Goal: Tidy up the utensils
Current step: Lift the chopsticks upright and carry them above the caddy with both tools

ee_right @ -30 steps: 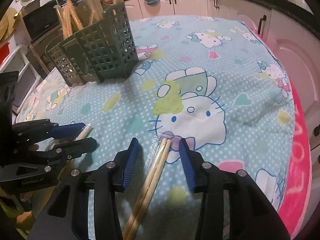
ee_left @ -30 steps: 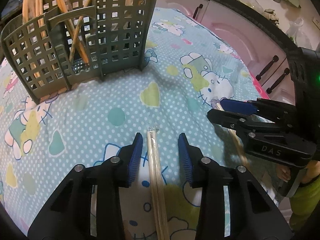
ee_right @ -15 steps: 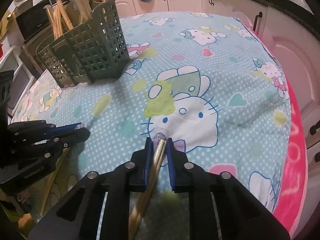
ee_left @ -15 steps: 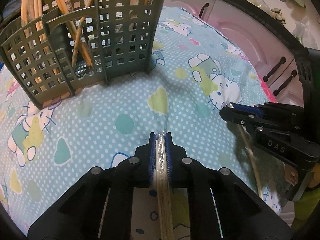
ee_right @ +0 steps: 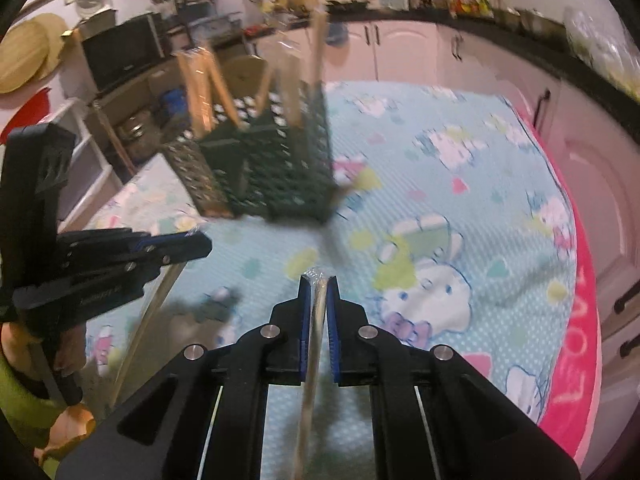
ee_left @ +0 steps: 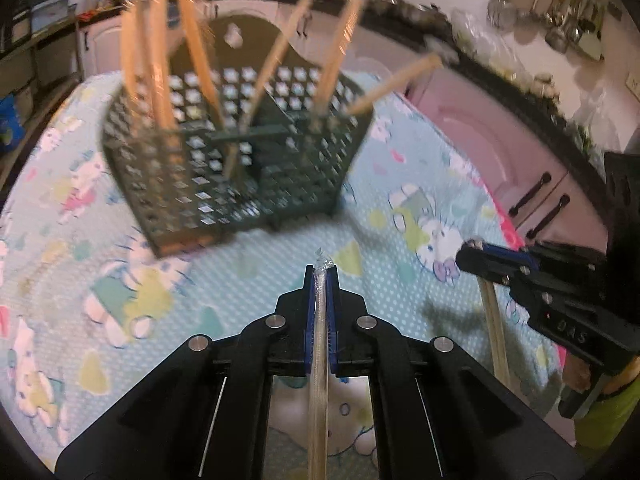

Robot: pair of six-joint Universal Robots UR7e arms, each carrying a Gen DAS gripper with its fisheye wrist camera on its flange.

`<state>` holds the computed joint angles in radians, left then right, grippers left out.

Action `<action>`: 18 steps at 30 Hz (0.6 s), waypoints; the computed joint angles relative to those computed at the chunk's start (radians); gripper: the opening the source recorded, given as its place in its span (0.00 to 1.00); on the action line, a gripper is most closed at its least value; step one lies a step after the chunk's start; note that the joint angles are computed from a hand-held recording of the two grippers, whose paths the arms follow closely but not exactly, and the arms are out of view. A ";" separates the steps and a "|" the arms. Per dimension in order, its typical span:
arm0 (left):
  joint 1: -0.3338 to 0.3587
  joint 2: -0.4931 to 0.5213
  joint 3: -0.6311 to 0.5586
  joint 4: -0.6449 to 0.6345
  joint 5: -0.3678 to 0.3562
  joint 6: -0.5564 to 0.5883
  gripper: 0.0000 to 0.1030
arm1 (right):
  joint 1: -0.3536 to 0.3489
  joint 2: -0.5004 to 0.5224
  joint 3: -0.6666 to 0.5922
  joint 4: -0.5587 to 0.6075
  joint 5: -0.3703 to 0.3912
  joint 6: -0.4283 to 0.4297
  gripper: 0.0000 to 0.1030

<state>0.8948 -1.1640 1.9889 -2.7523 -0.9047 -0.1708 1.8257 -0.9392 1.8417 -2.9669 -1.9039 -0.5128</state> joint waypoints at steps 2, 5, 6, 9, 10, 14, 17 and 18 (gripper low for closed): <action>0.000 -0.024 0.006 -0.014 0.004 0.001 0.01 | 0.017 0.002 0.000 -0.011 0.007 -0.006 0.07; -0.001 -0.038 0.004 -0.031 0.015 0.000 0.01 | 0.038 0.006 0.001 -0.034 0.020 -0.013 0.07; -0.001 -0.046 0.007 -0.042 0.018 0.001 0.01 | 0.043 0.006 0.000 -0.038 0.029 -0.014 0.07; -0.005 -0.065 0.017 -0.086 0.033 0.011 0.01 | 0.064 0.013 -0.003 -0.061 0.049 -0.023 0.07; -0.006 -0.071 0.021 -0.102 0.036 0.016 0.01 | 0.068 0.014 -0.003 -0.066 0.055 -0.027 0.07; -0.005 -0.091 0.029 -0.144 0.051 0.024 0.01 | 0.095 0.026 -0.014 -0.097 0.075 -0.051 0.07; -0.004 -0.105 0.031 -0.189 0.061 0.036 0.01 | 0.114 0.038 -0.026 -0.129 0.087 -0.068 0.07; -0.002 -0.111 0.029 -0.195 0.062 0.041 0.01 | 0.119 0.043 -0.032 -0.137 0.089 -0.075 0.07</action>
